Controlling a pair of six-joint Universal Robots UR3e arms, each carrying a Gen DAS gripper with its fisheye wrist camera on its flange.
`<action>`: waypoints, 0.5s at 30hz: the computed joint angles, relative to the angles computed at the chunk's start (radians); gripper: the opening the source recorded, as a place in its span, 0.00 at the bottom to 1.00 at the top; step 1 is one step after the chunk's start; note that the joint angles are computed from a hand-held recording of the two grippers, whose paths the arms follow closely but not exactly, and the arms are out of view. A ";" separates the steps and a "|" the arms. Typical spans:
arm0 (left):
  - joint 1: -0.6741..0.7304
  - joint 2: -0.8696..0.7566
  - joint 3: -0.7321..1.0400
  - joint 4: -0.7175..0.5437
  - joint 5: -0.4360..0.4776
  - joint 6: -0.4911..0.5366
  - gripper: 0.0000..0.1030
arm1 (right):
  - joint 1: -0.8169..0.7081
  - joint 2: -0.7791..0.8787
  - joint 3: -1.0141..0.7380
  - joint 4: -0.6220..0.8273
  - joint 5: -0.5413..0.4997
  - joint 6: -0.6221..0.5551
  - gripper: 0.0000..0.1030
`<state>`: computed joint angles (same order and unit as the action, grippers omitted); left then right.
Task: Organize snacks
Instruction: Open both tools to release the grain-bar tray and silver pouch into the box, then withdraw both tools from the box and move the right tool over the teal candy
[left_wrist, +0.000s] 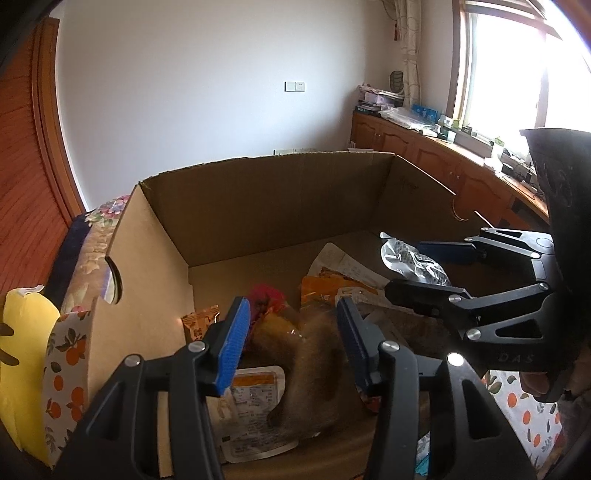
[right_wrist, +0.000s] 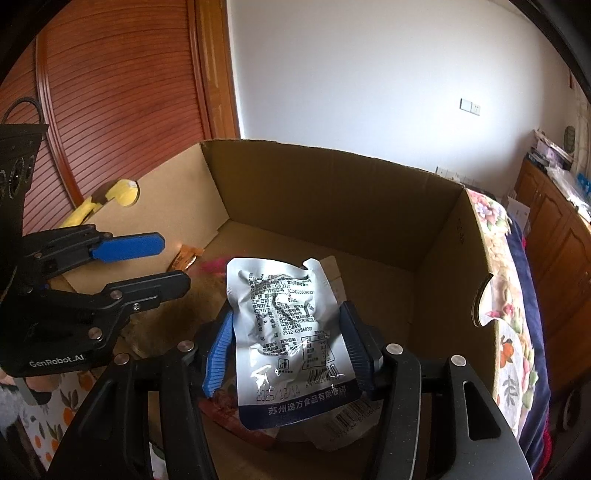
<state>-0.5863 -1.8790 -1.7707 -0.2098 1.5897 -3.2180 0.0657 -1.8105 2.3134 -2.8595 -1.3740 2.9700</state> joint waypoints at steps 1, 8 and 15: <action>-0.003 0.005 -0.003 0.000 0.005 -0.001 0.48 | 0.000 0.000 0.001 -0.002 -0.001 0.001 0.55; 0.006 0.089 -0.079 0.023 0.001 -0.016 0.48 | 0.010 0.003 0.001 -0.008 -0.018 0.010 0.56; -0.017 0.216 -0.135 -0.020 0.040 -0.020 0.48 | 0.014 0.005 0.008 -0.033 -0.037 0.019 0.58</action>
